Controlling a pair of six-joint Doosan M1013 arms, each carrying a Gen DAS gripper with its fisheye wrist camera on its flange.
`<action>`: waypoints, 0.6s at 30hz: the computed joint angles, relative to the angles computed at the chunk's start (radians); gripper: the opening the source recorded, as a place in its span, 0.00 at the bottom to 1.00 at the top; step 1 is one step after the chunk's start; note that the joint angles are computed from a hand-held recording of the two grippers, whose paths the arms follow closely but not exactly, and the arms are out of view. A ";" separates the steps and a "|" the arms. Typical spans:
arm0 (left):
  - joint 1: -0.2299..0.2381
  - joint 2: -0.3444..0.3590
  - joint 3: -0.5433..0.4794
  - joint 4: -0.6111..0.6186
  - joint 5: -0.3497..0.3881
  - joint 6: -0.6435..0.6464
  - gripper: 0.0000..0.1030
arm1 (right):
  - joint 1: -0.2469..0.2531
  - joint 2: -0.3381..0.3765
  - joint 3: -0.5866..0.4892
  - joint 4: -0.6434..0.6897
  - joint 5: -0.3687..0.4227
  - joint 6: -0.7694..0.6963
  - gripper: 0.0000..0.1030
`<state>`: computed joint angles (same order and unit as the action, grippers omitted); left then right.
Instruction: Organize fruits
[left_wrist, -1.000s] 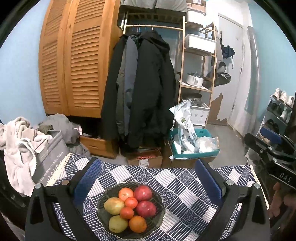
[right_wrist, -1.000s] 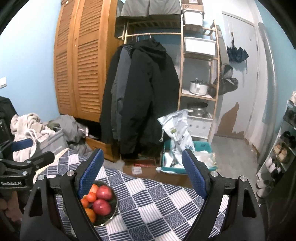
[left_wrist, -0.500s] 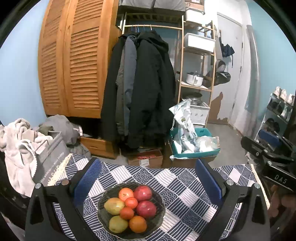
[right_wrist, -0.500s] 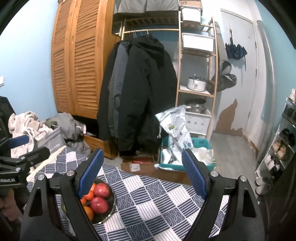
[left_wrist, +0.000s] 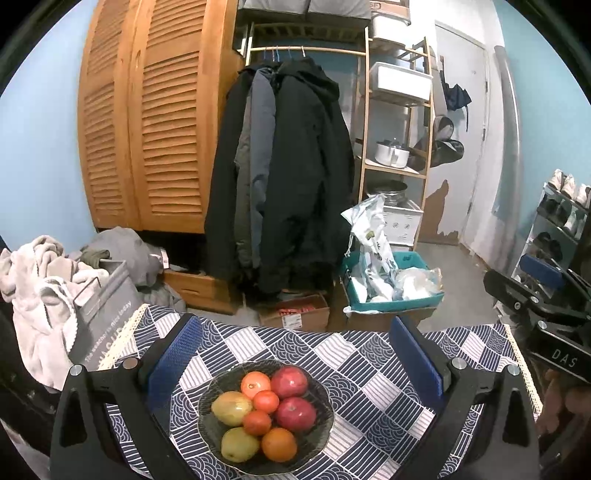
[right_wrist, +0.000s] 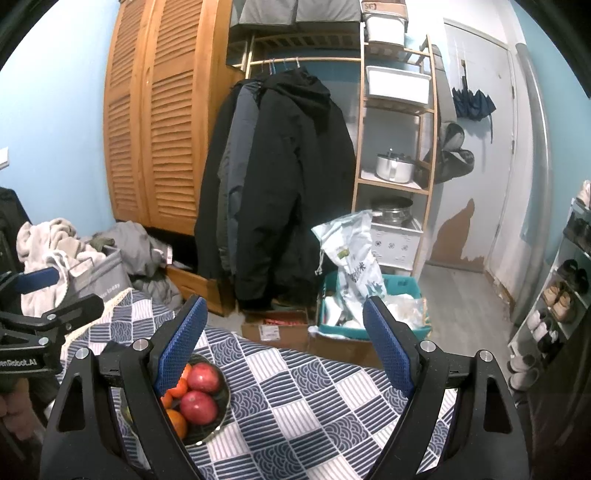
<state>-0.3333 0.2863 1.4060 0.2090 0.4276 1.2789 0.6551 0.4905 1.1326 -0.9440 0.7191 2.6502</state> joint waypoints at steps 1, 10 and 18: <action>0.000 -0.001 0.001 0.001 -0.002 -0.002 0.99 | 0.000 0.000 0.000 0.000 0.000 0.001 0.82; 0.000 -0.001 0.001 0.005 0.000 -0.006 0.99 | 0.001 0.001 -0.001 -0.001 -0.001 0.001 0.82; 0.001 -0.001 0.000 0.004 0.001 -0.005 0.99 | 0.001 0.001 -0.001 -0.001 0.001 -0.001 0.82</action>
<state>-0.3319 0.2857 1.4059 0.2134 0.4283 1.2741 0.6560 0.4918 1.1315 -0.9448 0.7198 2.6494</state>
